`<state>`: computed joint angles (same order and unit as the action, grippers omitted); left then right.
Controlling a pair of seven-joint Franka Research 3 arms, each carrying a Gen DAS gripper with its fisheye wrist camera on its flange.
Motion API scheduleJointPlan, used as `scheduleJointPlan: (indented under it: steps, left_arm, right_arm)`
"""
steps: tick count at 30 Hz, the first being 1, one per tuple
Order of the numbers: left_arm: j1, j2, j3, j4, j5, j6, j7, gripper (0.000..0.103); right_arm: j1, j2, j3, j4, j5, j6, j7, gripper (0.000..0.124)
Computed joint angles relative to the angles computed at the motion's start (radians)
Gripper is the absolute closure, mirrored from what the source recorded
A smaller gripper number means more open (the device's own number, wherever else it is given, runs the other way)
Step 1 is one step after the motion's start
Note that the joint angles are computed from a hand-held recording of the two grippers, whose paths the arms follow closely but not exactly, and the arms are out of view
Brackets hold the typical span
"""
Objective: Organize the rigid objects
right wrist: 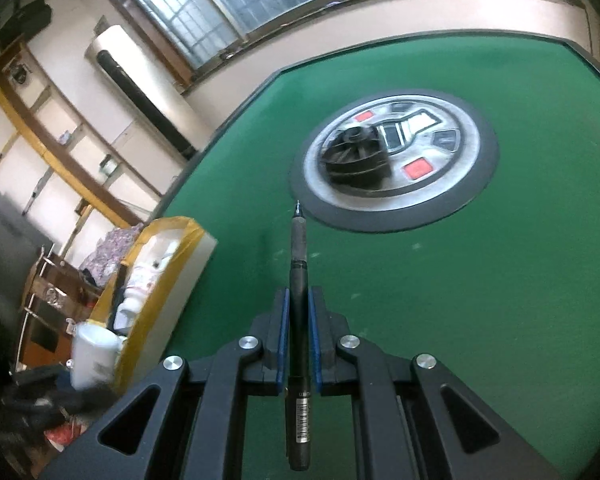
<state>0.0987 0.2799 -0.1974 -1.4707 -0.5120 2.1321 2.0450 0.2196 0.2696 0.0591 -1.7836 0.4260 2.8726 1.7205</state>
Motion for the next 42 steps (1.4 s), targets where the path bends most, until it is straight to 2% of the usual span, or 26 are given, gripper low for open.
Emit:
scheduleJointPlan:
  steps: [1, 3, 6, 8, 11, 13, 16, 19, 22, 31, 33, 37, 42]
  left_arm:
    - [0.011, -0.008, 0.006, -0.007, -0.004, 0.002, 0.008, 0.067]
    - [0.028, -0.041, 0.024, -0.054, -0.003, 0.045, 0.022, 0.067]
    - [0.033, -0.074, 0.05, -0.125, 0.03, 0.14, 0.007, 0.067]
    - [0.039, -0.077, 0.057, -0.146, 0.034, 0.172, 0.0, 0.067]
    - [0.049, -0.08, 0.062, -0.173, 0.035, 0.213, -0.001, 0.067]
    - [0.054, -0.078, 0.062, -0.183, 0.033, 0.229, -0.002, 0.067]
    - [0.062, -0.073, 0.062, -0.192, 0.035, 0.249, 0.002, 0.067]
    - [0.068, -0.062, 0.061, -0.191, 0.045, 0.261, 0.005, 0.067]
    - [0.074, -0.054, 0.057, -0.19, 0.047, 0.274, 0.012, 0.067]
    - [0.089, -0.029, 0.053, -0.175, 0.061, 0.274, -0.001, 0.067]
    - [0.099, -0.018, 0.049, -0.158, 0.045, 0.249, -0.002, 0.067]
    - [0.102, -0.006, 0.047, -0.146, 0.055, 0.251, -0.013, 0.067]
    - [0.103, -0.008, 0.041, -0.144, 0.067, 0.242, -0.002, 0.066]
  right_arm:
    - [-0.016, -0.005, 0.027, -0.006, 0.042, 0.009, -0.039, 0.115]
    - [-0.006, -0.022, 0.04, -0.024, 0.067, 0.03, -0.045, 0.115]
    - [-0.029, -0.042, 0.137, -0.027, 0.247, 0.08, -0.213, 0.115]
    - [0.016, -0.02, 0.131, 0.018, 0.238, 0.06, -0.206, 0.115]
    - [0.039, 0.045, 0.148, 0.126, 0.262, -0.012, -0.238, 0.115]
    - [0.084, 0.103, 0.119, 0.218, 0.195, -0.065, -0.194, 0.114]
    - [0.115, 0.167, 0.105, 0.323, 0.133, -0.122, -0.162, 0.114]
    - [0.154, 0.215, 0.075, 0.4, 0.053, -0.152, -0.108, 0.114]
    - [0.159, 0.253, 0.075, 0.458, 0.021, -0.177, -0.087, 0.114]
    - [0.206, 0.336, 0.029, 0.585, -0.111, -0.251, 0.016, 0.114]
    - [0.222, 0.357, 0.009, 0.614, -0.153, -0.27, 0.047, 0.114]
    - [0.221, 0.395, 0.014, 0.663, -0.179, -0.299, 0.068, 0.114]
    - [0.24, 0.426, -0.011, 0.707, -0.23, -0.325, 0.13, 0.114]
